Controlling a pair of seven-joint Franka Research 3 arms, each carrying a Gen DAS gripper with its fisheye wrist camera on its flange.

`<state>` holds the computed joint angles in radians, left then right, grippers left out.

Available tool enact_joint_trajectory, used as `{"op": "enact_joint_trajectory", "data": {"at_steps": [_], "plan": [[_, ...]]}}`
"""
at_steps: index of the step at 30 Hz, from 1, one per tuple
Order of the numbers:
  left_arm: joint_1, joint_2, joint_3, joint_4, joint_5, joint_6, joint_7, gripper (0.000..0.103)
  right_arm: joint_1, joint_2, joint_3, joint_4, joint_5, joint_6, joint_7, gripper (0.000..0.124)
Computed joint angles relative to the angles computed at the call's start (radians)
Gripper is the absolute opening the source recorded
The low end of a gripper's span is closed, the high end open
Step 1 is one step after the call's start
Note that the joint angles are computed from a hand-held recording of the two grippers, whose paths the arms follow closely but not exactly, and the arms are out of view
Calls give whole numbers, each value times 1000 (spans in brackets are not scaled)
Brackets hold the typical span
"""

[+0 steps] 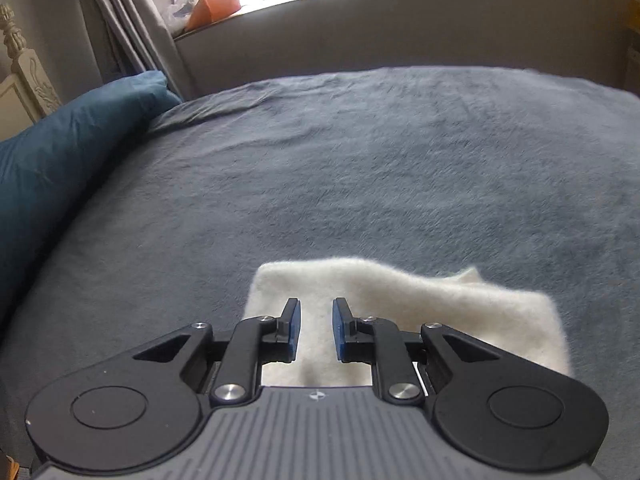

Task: Fold clothes

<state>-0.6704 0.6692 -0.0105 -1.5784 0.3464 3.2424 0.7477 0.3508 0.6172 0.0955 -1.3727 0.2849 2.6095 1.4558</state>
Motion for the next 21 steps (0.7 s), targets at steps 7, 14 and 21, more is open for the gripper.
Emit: {"op": "enact_joint_trajectory", "data": {"at_steps": [7, 14, 21], "plan": [[5, 2, -5, -1, -2, 6, 7, 55, 41, 9, -44, -6, -69, -10, 82, 18], [3, 3, -4, 2, -6, 0, 13, 56, 35, -165, -88, -221, -111, 119, 183, 18], [1, 3, -8, 24, 7, -53, 6, 57, 28, -339, -133, -444, -230, 171, 300, 18]]}}
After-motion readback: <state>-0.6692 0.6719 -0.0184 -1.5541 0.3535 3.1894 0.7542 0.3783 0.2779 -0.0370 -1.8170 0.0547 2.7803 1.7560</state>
